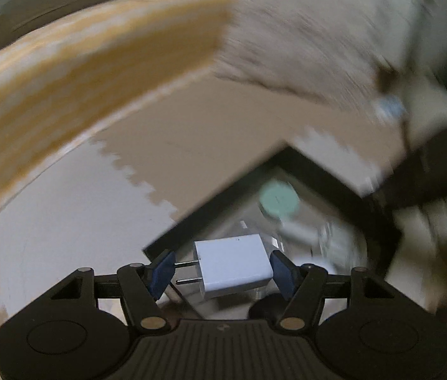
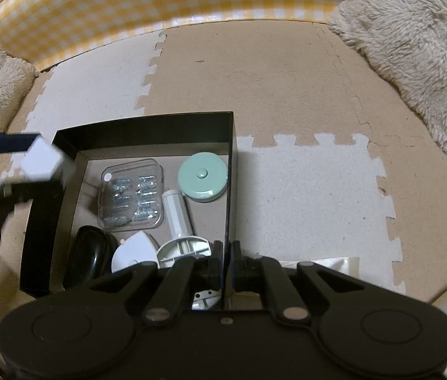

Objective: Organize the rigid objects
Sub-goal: 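Carry the white charger into the box and release it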

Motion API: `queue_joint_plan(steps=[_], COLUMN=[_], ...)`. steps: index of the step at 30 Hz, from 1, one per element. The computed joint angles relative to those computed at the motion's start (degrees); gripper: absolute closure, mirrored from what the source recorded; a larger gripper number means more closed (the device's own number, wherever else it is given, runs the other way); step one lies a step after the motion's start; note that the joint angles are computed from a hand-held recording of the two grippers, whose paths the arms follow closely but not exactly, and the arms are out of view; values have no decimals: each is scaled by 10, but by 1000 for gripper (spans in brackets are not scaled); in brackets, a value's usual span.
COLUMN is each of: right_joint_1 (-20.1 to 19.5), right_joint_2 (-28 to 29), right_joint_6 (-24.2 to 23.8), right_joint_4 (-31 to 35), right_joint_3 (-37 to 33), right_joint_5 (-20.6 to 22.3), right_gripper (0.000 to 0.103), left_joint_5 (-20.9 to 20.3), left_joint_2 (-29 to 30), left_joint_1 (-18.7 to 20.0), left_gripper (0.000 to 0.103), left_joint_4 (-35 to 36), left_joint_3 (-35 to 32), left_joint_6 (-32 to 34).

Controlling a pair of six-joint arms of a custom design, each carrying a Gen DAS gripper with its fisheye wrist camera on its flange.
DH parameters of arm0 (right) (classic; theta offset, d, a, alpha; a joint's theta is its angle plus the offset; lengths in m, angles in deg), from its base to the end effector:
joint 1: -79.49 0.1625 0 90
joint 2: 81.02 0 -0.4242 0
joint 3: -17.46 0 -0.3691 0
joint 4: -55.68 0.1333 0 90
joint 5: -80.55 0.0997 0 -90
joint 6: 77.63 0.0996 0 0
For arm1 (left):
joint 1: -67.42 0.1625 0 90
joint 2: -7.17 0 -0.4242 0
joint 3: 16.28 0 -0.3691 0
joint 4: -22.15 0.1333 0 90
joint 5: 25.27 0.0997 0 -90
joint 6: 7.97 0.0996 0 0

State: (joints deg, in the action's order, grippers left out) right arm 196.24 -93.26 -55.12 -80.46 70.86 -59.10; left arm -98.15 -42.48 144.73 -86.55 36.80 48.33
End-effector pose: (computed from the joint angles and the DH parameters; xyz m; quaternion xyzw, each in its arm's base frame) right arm 0.4101 -0.6862 -0.0461 0.0153 -0.9068 0.2107 0.3649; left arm -0.0093 -0.7814 0.3981 0.5388 0.8190 -0.0672 0.1858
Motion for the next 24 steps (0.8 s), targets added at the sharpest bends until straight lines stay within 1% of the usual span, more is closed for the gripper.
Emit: queue_joint_plan(steps=[3, 5, 9, 12, 13, 14, 15, 16, 17, 19, 24], right_joint_1=[0, 0, 1, 1, 0, 1, 0, 1, 0, 0, 0], right_joint_2=[1, 1, 3, 2, 1, 2, 2, 2, 1, 0, -1], right_joint_6=[0, 0, 1, 1, 1, 1, 1, 1, 1, 0, 1], right_joint_4=[3, 4, 6, 5, 4, 4, 4, 4, 2, 2, 3], right_joint_3=[-2, -3, -5, -4, -3, -4, -4, -4, -2, -1, 0], right_joint_5=[-1, -1, -1, -1, 0, 0, 0, 0, 1, 1, 1], right_gripper=[98, 98, 98, 98, 98, 98, 98, 98, 98, 98, 98], left_joint_5=[28, 38, 57, 73, 78, 84, 91, 93, 90, 87, 73], left_joint_2=[10, 14, 32, 45, 47, 50, 49, 48, 48, 53, 59], left_joint_1=[-1, -1, -5, -8, -10, -10, -11, -11, -11, -9, -5], left_gripper=[37, 37, 37, 36, 36, 31, 20, 16, 14, 14, 14], left_joint_4=[43, 60, 93, 100, 100, 103, 98, 97, 102, 128, 168], left_joint_3=[-21, -30, -59, -71, -72, -74, -70, -68, -71, -88, -116], left_joint_6=[104, 162, 236, 283, 289, 292, 293, 292, 289, 276, 238])
